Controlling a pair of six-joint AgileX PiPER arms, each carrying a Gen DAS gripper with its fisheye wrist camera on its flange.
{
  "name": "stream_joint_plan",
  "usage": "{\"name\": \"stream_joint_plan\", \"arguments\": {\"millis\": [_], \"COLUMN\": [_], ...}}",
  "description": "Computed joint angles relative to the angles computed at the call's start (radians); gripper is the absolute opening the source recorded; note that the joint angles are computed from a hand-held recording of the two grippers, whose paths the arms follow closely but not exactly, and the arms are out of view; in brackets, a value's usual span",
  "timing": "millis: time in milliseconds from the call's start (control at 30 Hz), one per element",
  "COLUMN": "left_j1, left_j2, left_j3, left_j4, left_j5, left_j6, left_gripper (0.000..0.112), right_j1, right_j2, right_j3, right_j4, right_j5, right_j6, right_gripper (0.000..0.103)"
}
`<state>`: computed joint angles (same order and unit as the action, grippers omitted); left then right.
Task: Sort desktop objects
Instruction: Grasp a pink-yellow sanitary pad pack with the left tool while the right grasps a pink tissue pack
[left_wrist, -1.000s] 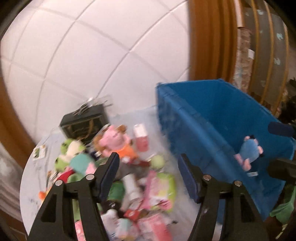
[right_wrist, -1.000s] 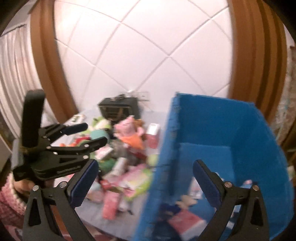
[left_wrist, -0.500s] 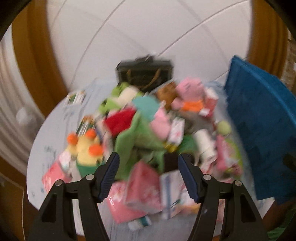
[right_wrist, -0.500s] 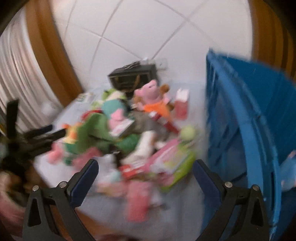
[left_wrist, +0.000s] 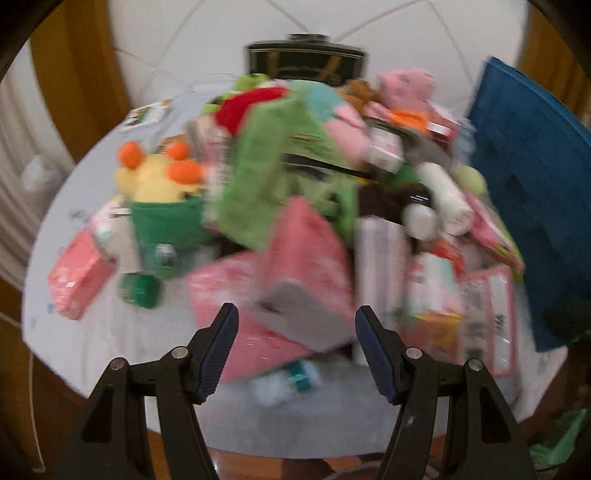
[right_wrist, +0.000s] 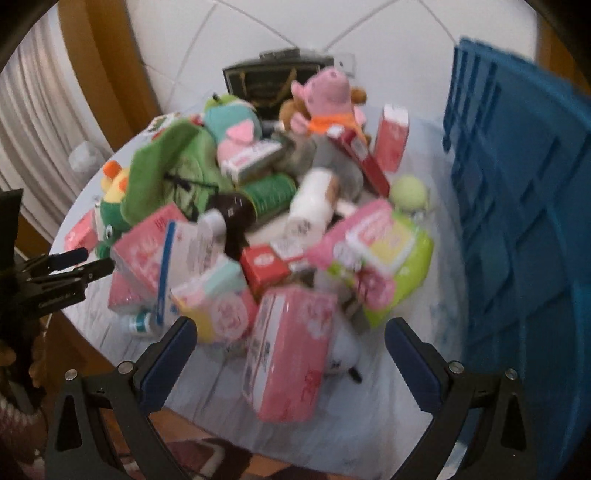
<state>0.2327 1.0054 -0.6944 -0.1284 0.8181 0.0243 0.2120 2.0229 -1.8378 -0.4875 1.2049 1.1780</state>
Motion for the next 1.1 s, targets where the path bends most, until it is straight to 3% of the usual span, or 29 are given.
{"name": "stream_joint_plan", "arguments": {"millis": [133, 333, 500, 533, 567, 700, 733, 767, 833, 933, 1000, 1100], "left_j1": [-0.275, -0.557, -0.544, -0.546, -0.552, -0.544, -0.547, -0.546, -0.551, -0.555, -0.553, -0.586], "left_j2": [-0.017, 0.096, 0.218, 0.237, 0.242, 0.216, 0.211, 0.207, 0.194, 0.191, 0.182, 0.146], "left_j3": [0.040, 0.037, 0.039, 0.045, 0.055, 0.082, 0.083, 0.086, 0.090, 0.090, 0.084, 0.071], "left_j4": [0.114, 0.324, 0.245, 0.254, 0.272, 0.253, 0.263, 0.255, 0.266, 0.283, 0.287, 0.379], "left_j5": [-0.067, -0.146, -0.243, -0.267, -0.290, -0.320, -0.316, -0.316, -0.306, -0.300, -0.286, -0.255], "left_j6": [-0.217, -0.501, -0.449, -0.459, -0.476, -0.431, -0.440, -0.436, -0.443, -0.447, -0.444, -0.531], "left_gripper": [0.065, 0.065, 0.065, 0.062, 0.049, 0.047, 0.047, 0.047, 0.047, 0.046, 0.046, 0.046], "right_j1": [0.019, 0.039, 0.033, 0.026, 0.019, -0.013, -0.019, -0.027, -0.043, -0.066, -0.086, -0.070], "right_j2": [-0.031, -0.118, -0.150, -0.153, -0.155, -0.146, -0.139, -0.133, -0.109, -0.061, -0.033, -0.009], "right_j3": [0.112, 0.279, 0.352, 0.368, 0.379, 0.402, 0.400, 0.400, 0.383, 0.342, 0.323, 0.271], "right_j4": [0.008, -0.022, -0.025, -0.019, -0.014, 0.015, 0.021, 0.030, 0.053, 0.080, 0.119, 0.108], "right_j5": [-0.060, -0.166, -0.225, -0.246, -0.263, -0.317, -0.327, -0.340, -0.358, -0.369, -0.382, -0.326], "right_j6": [0.095, 0.234, 0.296, 0.303, 0.307, 0.282, 0.273, 0.261, 0.228, 0.171, 0.127, 0.102], "right_gripper": [0.103, 0.103, 0.103, 0.103, 0.103, 0.103, 0.100, 0.087, 0.074, 0.074, 0.046, 0.045]}}
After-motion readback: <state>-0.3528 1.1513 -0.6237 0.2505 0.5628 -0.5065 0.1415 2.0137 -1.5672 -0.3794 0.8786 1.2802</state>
